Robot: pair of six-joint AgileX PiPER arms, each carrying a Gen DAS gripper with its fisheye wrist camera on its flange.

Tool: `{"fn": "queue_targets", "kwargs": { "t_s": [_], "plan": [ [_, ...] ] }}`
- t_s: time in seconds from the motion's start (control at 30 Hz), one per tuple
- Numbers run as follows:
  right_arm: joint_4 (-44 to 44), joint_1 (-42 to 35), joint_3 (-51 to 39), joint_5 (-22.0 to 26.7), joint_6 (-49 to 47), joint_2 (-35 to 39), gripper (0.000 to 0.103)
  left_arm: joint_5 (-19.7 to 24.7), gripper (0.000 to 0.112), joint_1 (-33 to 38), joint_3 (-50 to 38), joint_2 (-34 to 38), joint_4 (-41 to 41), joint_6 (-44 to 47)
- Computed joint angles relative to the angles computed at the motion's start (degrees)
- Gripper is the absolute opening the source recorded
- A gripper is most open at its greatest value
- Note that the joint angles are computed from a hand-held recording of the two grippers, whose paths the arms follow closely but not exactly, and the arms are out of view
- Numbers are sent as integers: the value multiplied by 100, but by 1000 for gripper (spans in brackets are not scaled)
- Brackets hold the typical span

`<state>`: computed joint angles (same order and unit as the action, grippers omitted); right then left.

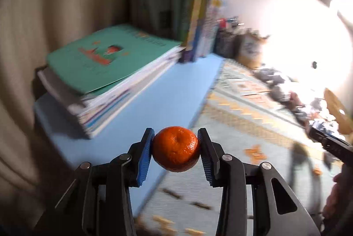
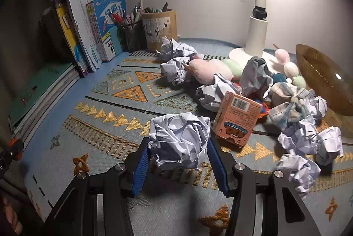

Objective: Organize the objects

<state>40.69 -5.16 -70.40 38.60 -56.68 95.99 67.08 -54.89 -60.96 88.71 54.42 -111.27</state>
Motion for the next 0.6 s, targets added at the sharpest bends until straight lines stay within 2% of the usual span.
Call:
{"fn": "queue_targets", "kwargs": {
  "t_s": [0.07, 0.17, 0.23, 0.3, 0.4, 0.5, 0.6],
  "plan": [
    [212, -427, -48, 323, -246, -186, 51, -421, 37, -33, -347, 169, 175, 235],
    [373, -1092, -71, 495, -465, -463, 51, -1145, 37, 32, -1093, 689, 283, 746],
    [898, -1740, -157, 729, -1016, -422, 51, -1619, 37, 178, -1701, 1080, 159, 1336],
    [742, -2170, -409, 738, -976, -306, 51, -1981, 37, 230, -2299, 1475, 11, 1902],
    [412, -2726, -1050, 1283, -733, 272, 51, -2266, 37, 281, -3436, 2286, -445, 2801],
    [-367, -2711, -1245, 1101, -159, 569, 52, -2560, 37, 325, -4109, 2928, -856, 3201],
    [-501, -2742, -1389, 1145, -153, 911, 52, -2520, 37, 379, -4780, 3525, -1410, 3587]
  ]
}}
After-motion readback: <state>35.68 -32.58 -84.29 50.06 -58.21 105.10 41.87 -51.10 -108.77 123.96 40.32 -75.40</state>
